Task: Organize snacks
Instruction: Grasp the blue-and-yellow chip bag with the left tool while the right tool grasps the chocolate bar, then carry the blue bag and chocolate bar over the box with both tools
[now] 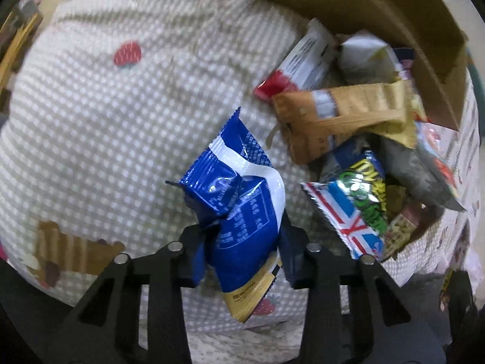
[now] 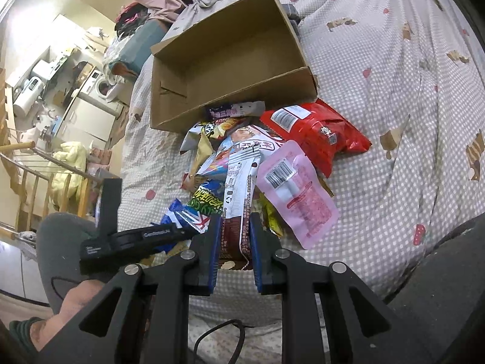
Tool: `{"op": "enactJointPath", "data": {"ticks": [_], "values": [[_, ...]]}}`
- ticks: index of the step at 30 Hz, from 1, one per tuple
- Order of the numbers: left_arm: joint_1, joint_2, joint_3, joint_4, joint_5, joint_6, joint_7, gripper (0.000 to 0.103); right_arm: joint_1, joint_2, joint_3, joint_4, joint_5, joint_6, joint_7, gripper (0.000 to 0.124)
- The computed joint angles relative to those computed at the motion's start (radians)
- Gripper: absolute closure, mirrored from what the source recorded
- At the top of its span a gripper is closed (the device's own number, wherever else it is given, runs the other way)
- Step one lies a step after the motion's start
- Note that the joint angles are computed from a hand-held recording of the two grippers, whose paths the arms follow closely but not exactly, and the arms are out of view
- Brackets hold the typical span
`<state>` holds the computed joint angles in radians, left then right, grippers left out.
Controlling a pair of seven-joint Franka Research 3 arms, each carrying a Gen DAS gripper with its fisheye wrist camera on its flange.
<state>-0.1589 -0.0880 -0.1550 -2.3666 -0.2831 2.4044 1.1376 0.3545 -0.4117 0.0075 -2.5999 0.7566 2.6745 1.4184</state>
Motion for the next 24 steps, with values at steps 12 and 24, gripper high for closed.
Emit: {"op": "enactJointPath", "data": {"ticks": [12, 24], "values": [[0.024, -0.084, 0.016, 0.088, 0.237, -0.011, 0.051, 0.082, 0.003, -0.017, -0.006, -0.013, 0.025, 0.044, -0.006, 0.105], [0.001, -0.057, 0.019, 0.127, 0.222, 0.079, 0.173, 0.083, -0.015, -0.021, -0.005, 0.04, -0.083, 0.068, 0.027, 0.105]]}}
